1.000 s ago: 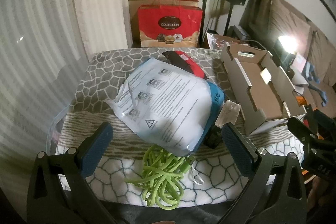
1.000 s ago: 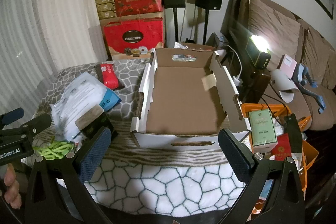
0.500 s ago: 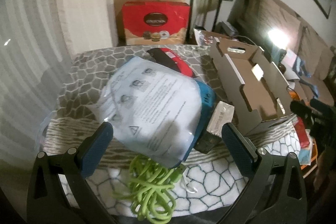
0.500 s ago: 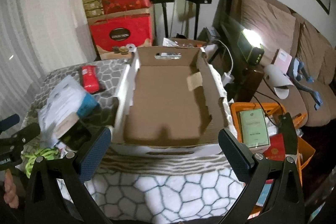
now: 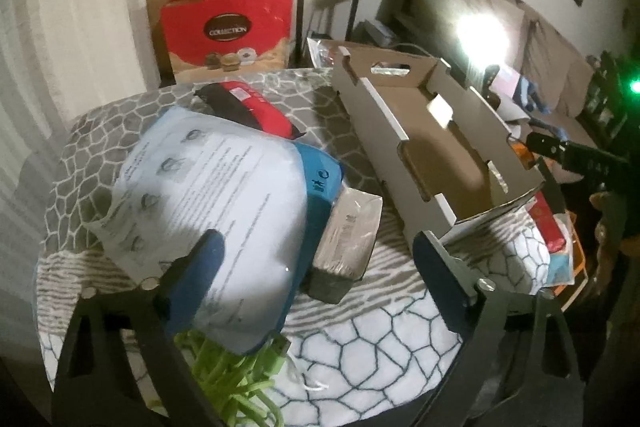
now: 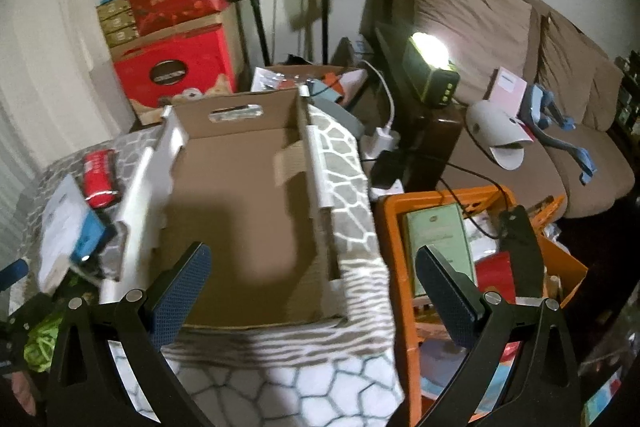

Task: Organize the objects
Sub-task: 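Reach the left gripper toward the small beige box beside the mask bag, then grasp the small beige box with the left gripper and lift it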

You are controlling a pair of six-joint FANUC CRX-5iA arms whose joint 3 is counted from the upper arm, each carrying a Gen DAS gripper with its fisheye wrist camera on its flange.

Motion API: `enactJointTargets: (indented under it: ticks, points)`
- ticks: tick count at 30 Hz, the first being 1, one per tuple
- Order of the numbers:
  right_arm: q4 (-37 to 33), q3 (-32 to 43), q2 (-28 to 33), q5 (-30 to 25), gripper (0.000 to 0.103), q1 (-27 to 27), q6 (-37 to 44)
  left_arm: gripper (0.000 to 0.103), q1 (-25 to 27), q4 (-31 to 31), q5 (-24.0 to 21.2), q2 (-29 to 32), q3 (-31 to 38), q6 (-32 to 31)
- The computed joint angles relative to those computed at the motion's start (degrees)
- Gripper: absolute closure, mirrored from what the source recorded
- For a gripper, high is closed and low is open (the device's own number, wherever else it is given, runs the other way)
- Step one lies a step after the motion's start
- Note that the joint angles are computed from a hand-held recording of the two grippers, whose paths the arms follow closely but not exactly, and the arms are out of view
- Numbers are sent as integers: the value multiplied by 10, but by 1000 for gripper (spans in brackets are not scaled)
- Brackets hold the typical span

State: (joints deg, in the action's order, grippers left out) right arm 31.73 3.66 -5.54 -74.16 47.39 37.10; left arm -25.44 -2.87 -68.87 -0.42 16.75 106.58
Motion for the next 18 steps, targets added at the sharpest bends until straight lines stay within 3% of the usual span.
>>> enactJointTargets:
  ticks: [4, 8, 12, 18]
  points:
    - [-18, 6, 5, -4, 7, -20, 16, 28, -6, -2, 0, 11, 6, -14]
    - [-48, 13, 14, -9, 19, -37, 36, 48, -9, 5, 1, 15, 5, -26]
    - [-70, 15, 19, -12, 37, -46, 52, 65, -12, 10, 0, 22, 6, -34]
    - [-110, 21, 27, -16, 71, -61, 75, 75, -11, 18, -1, 27, 6, -44]
